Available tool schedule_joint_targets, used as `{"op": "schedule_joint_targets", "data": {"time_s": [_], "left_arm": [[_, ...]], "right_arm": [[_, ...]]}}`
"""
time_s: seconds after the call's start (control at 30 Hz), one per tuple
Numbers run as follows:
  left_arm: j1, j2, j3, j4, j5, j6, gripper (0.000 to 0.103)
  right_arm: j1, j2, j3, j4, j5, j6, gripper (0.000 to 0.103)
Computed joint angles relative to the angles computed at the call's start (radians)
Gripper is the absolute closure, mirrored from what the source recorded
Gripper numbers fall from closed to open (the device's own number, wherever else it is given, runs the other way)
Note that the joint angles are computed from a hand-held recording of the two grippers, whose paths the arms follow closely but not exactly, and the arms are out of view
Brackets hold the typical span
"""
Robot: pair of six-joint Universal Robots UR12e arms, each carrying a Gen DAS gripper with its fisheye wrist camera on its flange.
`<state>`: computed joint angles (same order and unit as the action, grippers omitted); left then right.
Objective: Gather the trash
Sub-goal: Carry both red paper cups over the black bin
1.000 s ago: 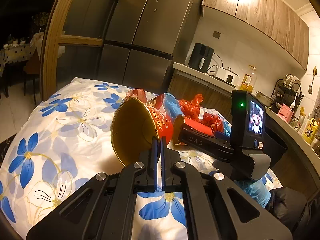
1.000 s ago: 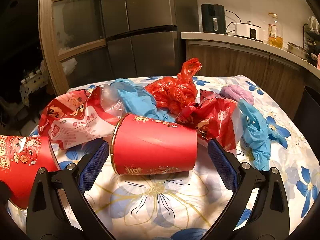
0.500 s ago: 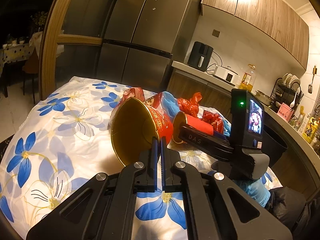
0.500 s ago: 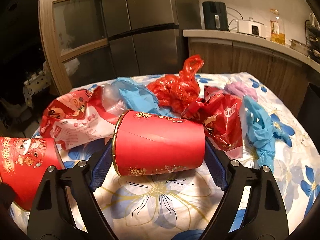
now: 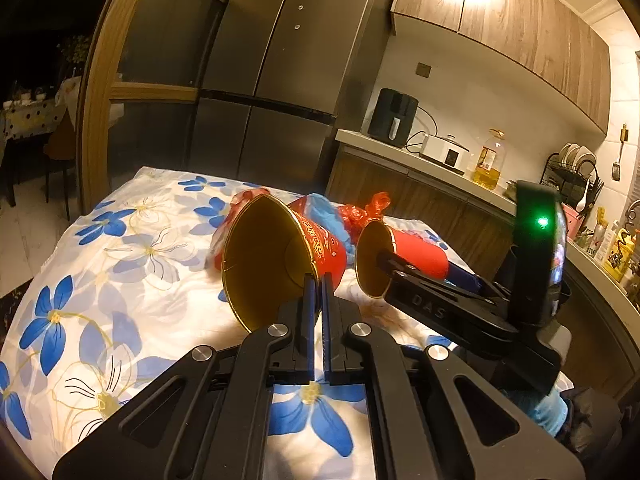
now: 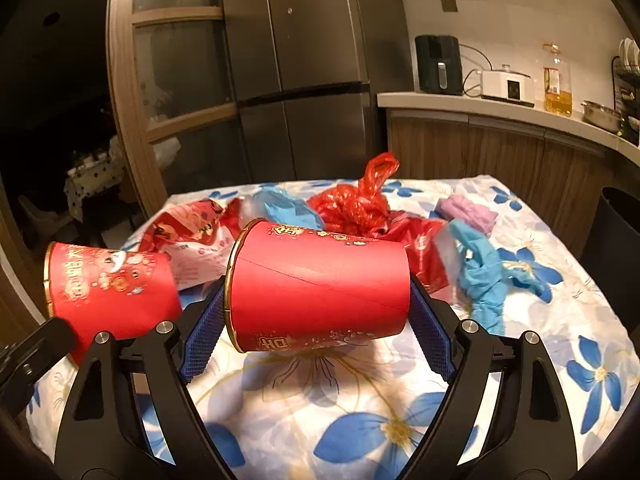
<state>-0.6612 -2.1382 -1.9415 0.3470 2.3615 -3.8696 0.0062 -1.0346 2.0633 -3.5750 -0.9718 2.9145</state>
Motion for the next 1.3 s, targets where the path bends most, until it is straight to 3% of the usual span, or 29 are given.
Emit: {"op": "schedule_joint_targets", "data": {"time_s": [0.23, 0.57, 0.97, 1.3], "left_arm": [[-0.012, -0.007, 0.029, -0.007, 0.003, 0.028, 0.101], [-0.026, -0.042, 0.117, -0.015, -0.016, 0.121, 0.101], [-0.018, -0.119, 0.280, -0.021, -0.129, 0.262, 0.101], [-0.010, -0.207, 0.478, -0.073, -0.259, 0.388, 0.101]], "right_arm": [[-0.052, -0.026, 0.033, -0.049, 0.057, 0.013, 0.020], [-0.133, -0.038, 0.046, -0.114, 0.076, 0.062, 0.020], [-0.223, -0.025, 0.013, -0.154, 0.039, 0.126, 0.020], [-0.299, 0.005, -0.047, -0.191, -0.042, 0.195, 0.020]]}}
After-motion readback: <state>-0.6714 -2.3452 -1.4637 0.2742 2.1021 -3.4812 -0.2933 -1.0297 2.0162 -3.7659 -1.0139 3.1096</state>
